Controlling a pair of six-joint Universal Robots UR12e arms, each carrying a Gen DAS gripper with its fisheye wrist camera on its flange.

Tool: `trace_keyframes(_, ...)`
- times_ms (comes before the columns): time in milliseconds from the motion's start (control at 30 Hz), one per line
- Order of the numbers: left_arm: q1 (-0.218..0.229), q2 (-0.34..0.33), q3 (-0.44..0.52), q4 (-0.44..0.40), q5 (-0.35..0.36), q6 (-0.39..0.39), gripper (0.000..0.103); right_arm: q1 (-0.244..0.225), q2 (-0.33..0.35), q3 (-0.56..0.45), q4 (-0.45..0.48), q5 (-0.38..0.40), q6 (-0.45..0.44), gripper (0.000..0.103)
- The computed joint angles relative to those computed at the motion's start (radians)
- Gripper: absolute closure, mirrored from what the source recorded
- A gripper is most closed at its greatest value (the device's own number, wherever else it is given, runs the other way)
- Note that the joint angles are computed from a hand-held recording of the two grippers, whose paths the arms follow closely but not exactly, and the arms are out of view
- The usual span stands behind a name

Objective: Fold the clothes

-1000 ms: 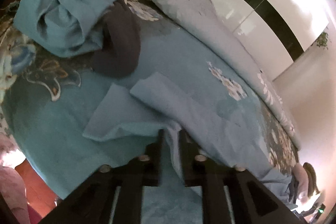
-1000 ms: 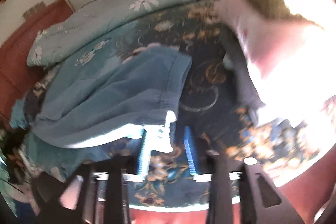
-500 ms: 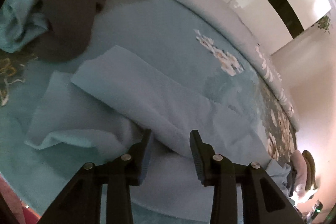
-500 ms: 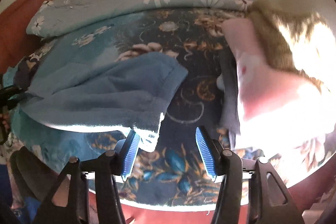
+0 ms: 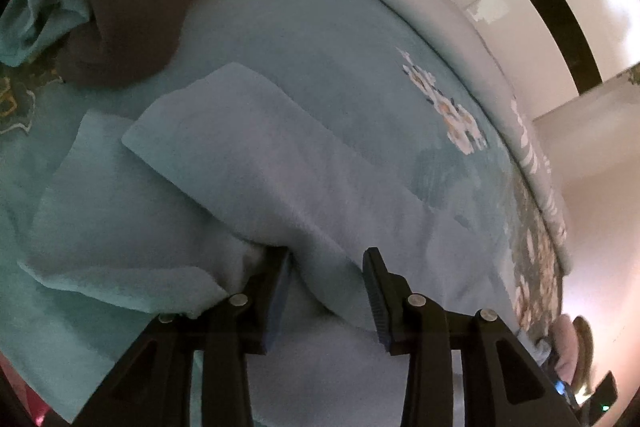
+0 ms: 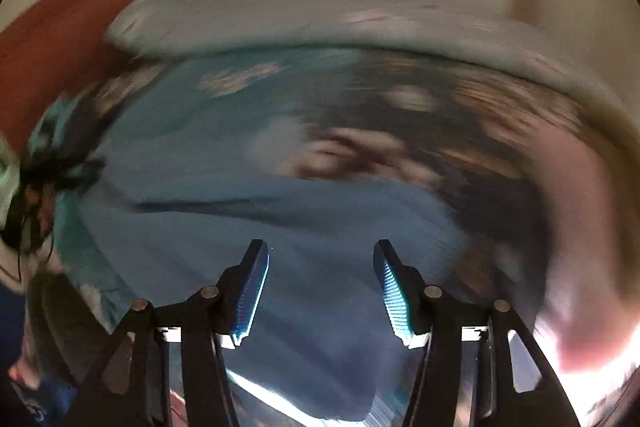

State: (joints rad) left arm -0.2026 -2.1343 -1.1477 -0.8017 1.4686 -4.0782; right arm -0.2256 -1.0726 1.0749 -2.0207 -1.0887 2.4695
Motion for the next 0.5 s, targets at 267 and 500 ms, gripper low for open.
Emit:
trace_keyframes(267, 0.000, -0.009, 0.012, 0.027, 0.019, -0.017, 0.065, 0.100, 0.079, -0.106, 0.092, -0.077, -0.276, 0.047)
trace_keyframes(500, -0.001, -0.011, 0.013, 0.052, 0.050, 0.014, 0.093, 0.110, 0.101, -0.127, 0.116, -0.111, -0.267, 0.060)
